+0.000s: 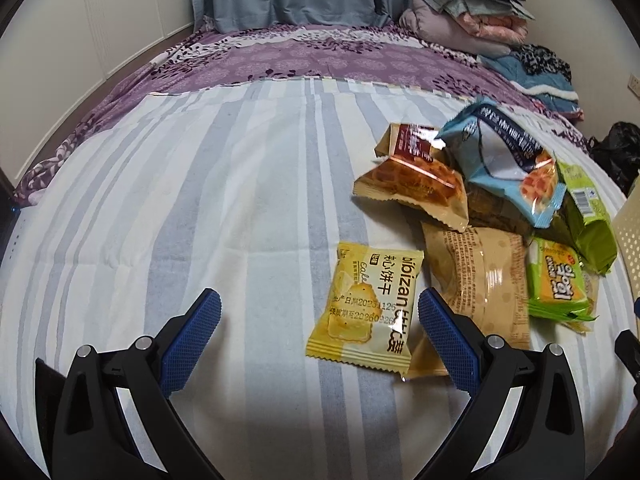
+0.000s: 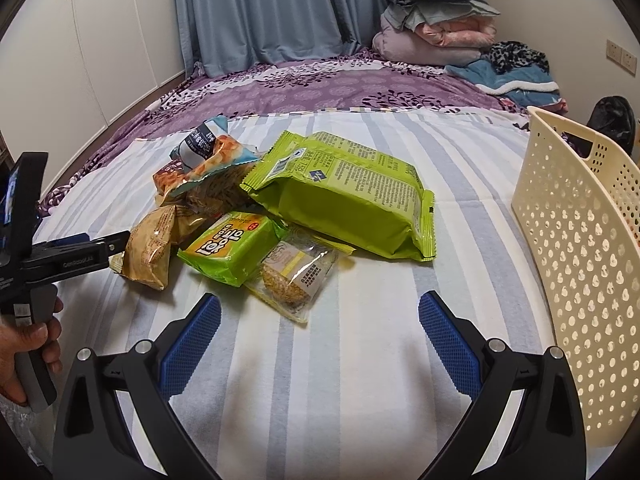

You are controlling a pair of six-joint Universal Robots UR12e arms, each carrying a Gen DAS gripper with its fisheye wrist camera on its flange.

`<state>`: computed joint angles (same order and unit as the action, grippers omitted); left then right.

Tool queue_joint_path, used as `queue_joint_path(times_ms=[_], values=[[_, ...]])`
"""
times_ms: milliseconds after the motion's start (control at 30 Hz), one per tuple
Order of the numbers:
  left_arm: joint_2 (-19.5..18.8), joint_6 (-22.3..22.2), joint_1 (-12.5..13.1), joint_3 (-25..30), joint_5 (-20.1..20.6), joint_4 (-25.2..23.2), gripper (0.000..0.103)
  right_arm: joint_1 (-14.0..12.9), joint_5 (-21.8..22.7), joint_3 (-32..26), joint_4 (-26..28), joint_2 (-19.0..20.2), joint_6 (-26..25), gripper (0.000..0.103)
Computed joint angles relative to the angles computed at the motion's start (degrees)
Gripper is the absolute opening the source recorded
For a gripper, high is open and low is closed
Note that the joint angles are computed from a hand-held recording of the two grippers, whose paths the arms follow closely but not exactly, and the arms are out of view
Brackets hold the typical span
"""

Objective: Organize snacks
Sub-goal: 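Move the left gripper onto the yellow biscuit packet and close it, then grasp and lift the large green snack bag with the right gripper while the left lifts the yellow packet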

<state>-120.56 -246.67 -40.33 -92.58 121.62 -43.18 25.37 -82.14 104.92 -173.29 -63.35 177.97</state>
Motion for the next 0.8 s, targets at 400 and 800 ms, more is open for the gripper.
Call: queue_joint_path(times_ms=[400,800], values=[[-1.4,5.5,0.2,0.2,-1.5,3.6,0.081,0.2,0.0,-0.7,1.1,0.6,0.0,0.098],[-0.4,5.6,0.0,-1.6,-0.7,7.3,0.051,-0.8,1.7,-2.7,2.5,1.5,2.7,0.098]])
